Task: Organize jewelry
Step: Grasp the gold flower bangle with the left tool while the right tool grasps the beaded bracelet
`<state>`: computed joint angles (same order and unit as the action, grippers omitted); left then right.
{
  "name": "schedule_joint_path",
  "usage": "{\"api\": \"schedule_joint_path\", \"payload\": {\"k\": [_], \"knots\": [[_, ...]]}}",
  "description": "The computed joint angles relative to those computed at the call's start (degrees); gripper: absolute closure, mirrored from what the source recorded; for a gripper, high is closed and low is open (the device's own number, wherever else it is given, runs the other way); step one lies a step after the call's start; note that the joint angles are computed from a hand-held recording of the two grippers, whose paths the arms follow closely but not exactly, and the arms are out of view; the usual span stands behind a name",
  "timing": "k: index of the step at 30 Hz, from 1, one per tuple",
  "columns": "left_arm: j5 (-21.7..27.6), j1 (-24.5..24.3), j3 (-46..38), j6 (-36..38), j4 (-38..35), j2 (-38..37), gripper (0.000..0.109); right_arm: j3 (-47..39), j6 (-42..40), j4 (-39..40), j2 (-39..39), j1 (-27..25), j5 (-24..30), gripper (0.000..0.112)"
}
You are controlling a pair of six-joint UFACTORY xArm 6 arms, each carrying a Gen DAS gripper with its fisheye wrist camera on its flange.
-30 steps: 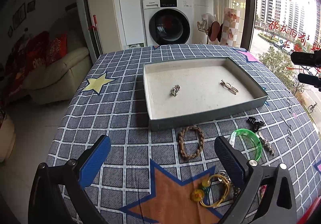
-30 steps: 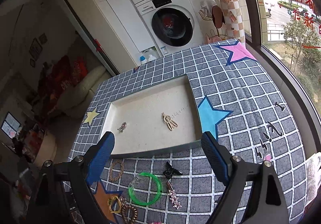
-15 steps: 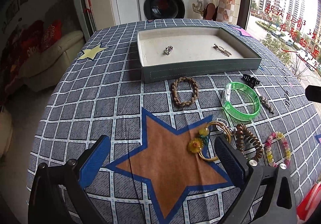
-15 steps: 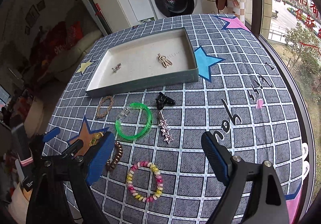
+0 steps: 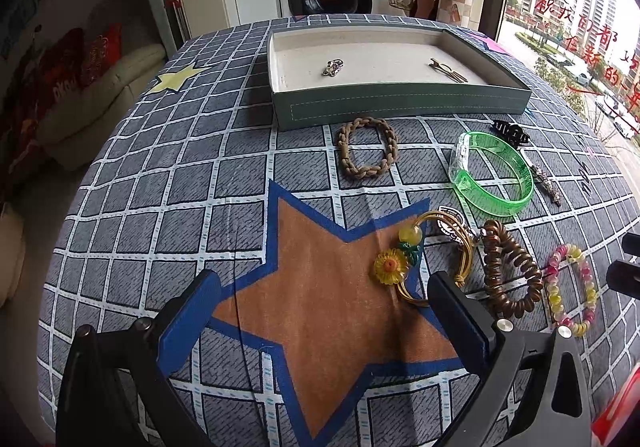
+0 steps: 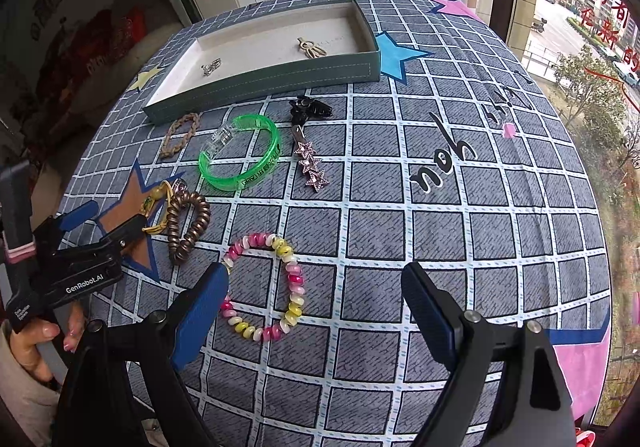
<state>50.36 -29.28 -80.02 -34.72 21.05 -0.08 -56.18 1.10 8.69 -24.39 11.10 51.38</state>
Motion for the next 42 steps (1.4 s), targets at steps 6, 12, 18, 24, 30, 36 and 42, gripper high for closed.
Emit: {"api": "schedule_joint_path", "payload": {"k": [6,12,18,24,30,36,42], "knots": [[1.3,0.0,-2.6,0.7,0.2,2.3,0.006,1.0,2.7,-4.9,0.6,1.5,-0.2,0.022],[1.0,-0.1,-3.1,1.1,0.3,3.0,0.006,2.2,4.8,-8.0,0.7,3.2,-0.6,0.026],[-0.1,-0.4,-2.7,1.4,-0.7,2.8,0.007,3.4,6.3,-13.7,0.1,5.6,-1.9,0.037],[-1.6,-0.9,-2.8,5.1,-4.4,2.6,0.037,3.6,6.1,-13.5,-0.3,5.9,-1.8,0.044],[-2.1,-1.4,-3.1,8.0,-7.2,2.7,0.072,3.5,5.7,-13.1,-0.4,6.5,-1.5,0.057],[-3.8,-1.4,-0.8,7.8,-7.6,1.0,0.075,3.5,5.3,-13.1,-0.6,7.8,-1.8,0.099],[-5.0,-1.0,2.4,6.9,-8.8,-2.0,0.075,4.5,4.9,-9.0,-1.8,6.1,-2.2,0.103]]}}
